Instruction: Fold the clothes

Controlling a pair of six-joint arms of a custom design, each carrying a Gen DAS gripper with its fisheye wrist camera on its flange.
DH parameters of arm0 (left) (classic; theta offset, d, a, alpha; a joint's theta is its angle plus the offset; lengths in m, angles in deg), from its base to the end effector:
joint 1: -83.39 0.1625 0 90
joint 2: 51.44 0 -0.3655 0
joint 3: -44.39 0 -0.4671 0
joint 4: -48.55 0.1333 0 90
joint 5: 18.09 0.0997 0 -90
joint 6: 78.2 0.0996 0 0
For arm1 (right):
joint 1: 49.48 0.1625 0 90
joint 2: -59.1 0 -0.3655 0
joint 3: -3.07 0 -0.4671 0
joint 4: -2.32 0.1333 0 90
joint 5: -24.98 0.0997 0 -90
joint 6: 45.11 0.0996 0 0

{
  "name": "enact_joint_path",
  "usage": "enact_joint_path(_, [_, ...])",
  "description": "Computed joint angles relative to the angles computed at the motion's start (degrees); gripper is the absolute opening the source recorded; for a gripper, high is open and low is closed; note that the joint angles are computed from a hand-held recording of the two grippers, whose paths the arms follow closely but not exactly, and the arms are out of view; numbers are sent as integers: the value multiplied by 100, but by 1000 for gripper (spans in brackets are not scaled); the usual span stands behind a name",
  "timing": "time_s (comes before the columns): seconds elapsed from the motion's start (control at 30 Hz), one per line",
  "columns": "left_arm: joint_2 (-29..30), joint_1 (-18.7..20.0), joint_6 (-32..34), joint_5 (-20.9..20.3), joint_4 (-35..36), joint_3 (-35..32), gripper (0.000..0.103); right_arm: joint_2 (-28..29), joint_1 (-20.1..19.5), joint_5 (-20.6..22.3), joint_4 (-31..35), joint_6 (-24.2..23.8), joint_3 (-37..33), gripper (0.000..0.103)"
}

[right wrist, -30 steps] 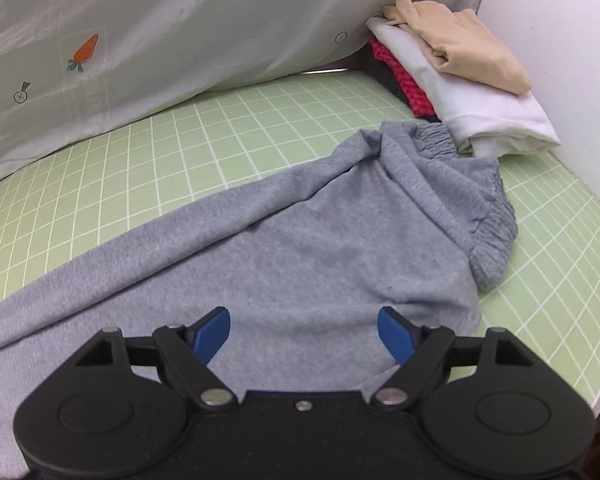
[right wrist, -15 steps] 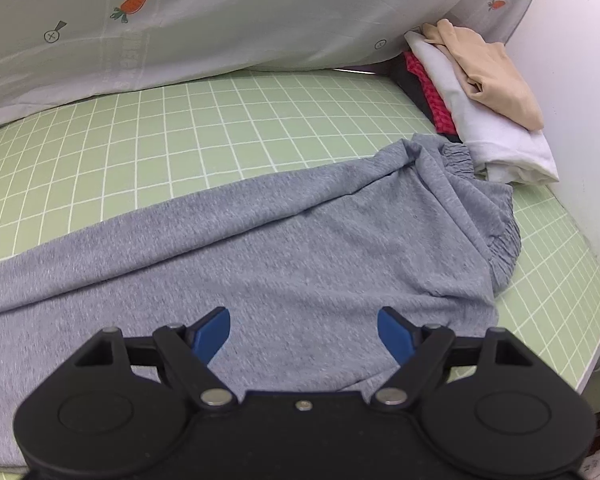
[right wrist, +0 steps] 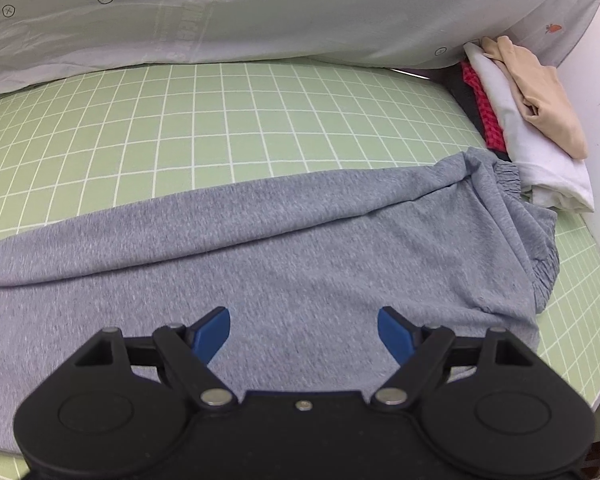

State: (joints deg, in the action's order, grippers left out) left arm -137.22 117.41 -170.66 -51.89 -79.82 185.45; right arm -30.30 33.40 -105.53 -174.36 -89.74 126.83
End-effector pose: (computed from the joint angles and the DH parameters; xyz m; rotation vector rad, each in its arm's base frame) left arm -0.1876 -0.3873 0.0611 -0.5641 2.3135 -1.1238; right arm 0.0048 -0.5149 0.2970 0.3107 -2.0834 0.5822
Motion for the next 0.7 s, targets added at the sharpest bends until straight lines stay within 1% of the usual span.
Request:
enact_joint_path(0.13, [84, -34, 525, 80, -548, 20, 63, -74, -36, 12, 70, 112, 32, 82])
enact_joint_path(0.23, [235, 14, 1293, 21, -992, -50, 63, -139, -83, 11, 104, 185, 74, 82])
enact_joint_path(0.3, [343, 63, 1662, -62, -1005, -158, 62, -185, -121, 30, 167, 246, 95, 82])
enact_joint_path(0.33, [399, 94, 1754, -90, -993, -204, 59, -201, -137, 38, 179, 256, 105, 82])
enact_joint_path(0.37, [440, 130, 1761, -119, -934, -254, 56, -214, -152, 45, 181, 258, 115, 82])
enact_joint_path(0.4, [469, 176, 1727, -165, -870, -297, 39, -229, -169, 56, 184, 258, 123, 82])
enact_joint_path(0.43, [481, 223, 1654, -199, -814, -332, 17, -246, -177, 63, 188, 261, 134, 82])
enact_joint_path(0.47, [481, 271, 1551, -213, -753, -359, 9, -261, -183, 68, 187, 265, 145, 82])
enact_joint_path(0.5, [433, 307, 1447, -103, -678, -363, 3, -275, -188, 73, 177, 267, 158, 82])
enact_joint_path(0.53, [384, 343, 1341, 11, -600, -368, 1, -288, -195, 83, 170, 265, 166, 82])
enact_joint_path(0.6, [290, 419, 1123, 237, -435, -383, 1, -308, -206, 104, 157, 242, 179, 82])
enact_joint_path(0.7, [-2, 514, 364, 779, 288, -451, 1, -347, -228, 135, 143, 203, 201, 82])
